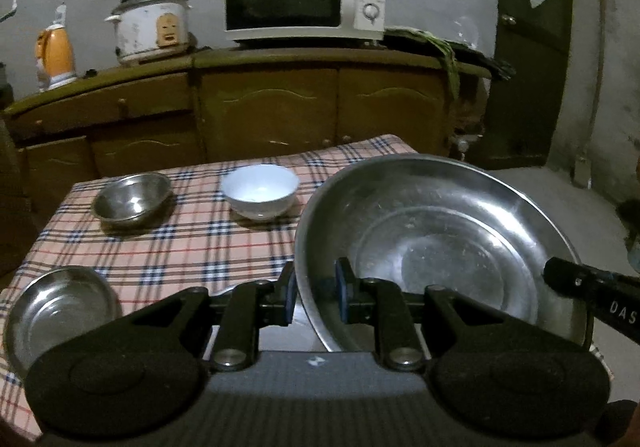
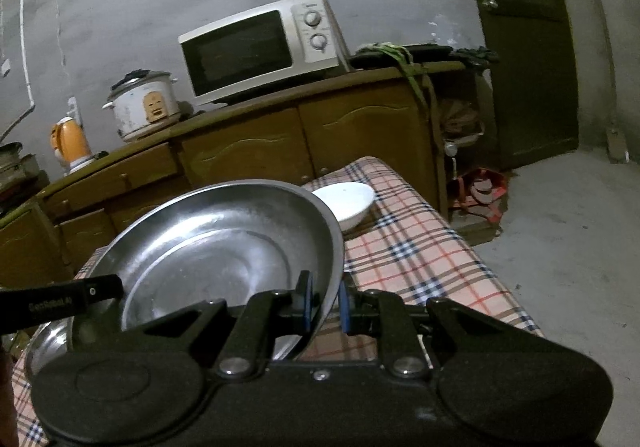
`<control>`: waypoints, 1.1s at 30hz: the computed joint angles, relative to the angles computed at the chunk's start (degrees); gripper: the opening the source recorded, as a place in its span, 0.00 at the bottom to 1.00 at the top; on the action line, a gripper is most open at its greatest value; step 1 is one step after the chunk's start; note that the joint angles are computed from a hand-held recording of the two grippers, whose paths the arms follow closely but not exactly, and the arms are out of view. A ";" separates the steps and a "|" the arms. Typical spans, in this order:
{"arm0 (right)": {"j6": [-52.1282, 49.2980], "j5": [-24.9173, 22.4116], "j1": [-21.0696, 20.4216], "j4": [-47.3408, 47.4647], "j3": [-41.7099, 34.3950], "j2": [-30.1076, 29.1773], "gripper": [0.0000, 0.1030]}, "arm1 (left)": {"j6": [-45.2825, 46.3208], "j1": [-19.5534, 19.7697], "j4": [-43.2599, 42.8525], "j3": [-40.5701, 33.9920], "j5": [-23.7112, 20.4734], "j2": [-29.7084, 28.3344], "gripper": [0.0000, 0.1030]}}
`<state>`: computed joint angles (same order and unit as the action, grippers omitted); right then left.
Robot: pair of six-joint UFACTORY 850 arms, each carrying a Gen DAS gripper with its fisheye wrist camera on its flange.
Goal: Organize plates and bowls
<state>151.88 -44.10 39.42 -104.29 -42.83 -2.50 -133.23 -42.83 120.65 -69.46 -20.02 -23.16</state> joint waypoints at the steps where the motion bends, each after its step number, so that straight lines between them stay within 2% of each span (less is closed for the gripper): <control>1: -0.33 0.06 0.24 0.05 -0.41 -0.28 0.18 | -0.34 0.16 0.19 0.62 -0.41 0.44 0.20; 19: -4.95 1.79 3.83 -0.09 -8.43 -6.96 0.19 | -3.85 3.25 1.36 7.51 -4.92 5.14 0.21; 33: -8.03 3.83 5.09 0.37 -13.29 -11.47 0.19 | -5.62 5.66 1.00 10.03 -5.42 6.19 0.22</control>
<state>143.85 -40.27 44.51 -103.93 -56.12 -13.97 -138.85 -37.17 121.65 -59.43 -25.44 -16.97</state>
